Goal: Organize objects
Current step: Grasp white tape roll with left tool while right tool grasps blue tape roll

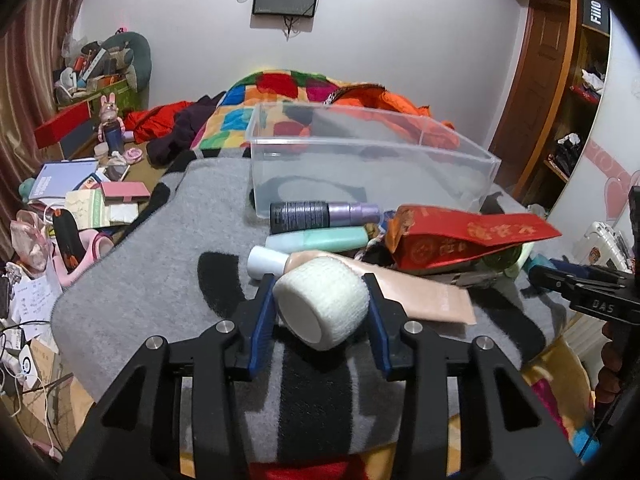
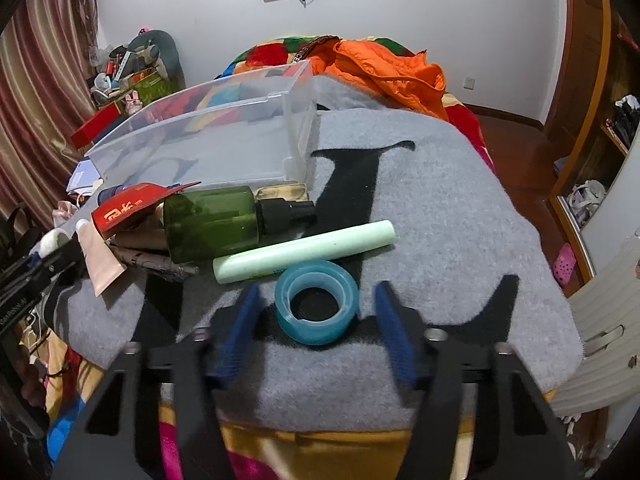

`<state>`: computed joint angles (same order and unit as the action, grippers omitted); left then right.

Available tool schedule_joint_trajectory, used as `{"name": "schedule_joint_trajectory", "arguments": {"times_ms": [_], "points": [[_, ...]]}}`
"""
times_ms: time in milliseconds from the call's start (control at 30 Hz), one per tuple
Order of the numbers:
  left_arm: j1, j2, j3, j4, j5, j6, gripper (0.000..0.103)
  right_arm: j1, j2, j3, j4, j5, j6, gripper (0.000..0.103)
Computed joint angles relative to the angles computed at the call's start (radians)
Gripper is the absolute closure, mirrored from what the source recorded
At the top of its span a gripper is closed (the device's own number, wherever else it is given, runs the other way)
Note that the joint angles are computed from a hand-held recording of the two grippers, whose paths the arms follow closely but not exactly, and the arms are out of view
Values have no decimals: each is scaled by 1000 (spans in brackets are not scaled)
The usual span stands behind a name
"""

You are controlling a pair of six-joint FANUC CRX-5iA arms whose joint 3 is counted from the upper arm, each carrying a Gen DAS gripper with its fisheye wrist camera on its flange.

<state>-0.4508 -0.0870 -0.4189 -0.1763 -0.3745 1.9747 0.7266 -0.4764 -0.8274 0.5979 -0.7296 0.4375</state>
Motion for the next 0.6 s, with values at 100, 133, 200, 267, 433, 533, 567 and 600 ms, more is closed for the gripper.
{"name": "schedule_joint_trajectory", "arguments": {"times_ms": [100,133,200,267,433,533,567,600], "points": [[4,-21,-12,19,18,-17,62,-9,-16,3,-31,23,28,67],[3,-25,-12,17,18,-15,62,-8,-23,-4,-20,31,20,67],[3,-35,-11,17,18,-14,62,-4,-31,-11,1,31,3,67],[3,-43,-9,21,20,-20,62,-2,-42,-12,11,31,-3,67],[8,-52,2,51,25,-65,62,-20,-79,-8,41,55,-10,67],[10,-51,16,60,24,-83,62,-29,-88,-6,85,72,-27,67],[12,-49,22,64,25,-90,62,-31,-90,-5,101,76,-33,67],[16,-48,23,77,30,-105,62,-34,-90,-3,115,83,-36,67]]}}
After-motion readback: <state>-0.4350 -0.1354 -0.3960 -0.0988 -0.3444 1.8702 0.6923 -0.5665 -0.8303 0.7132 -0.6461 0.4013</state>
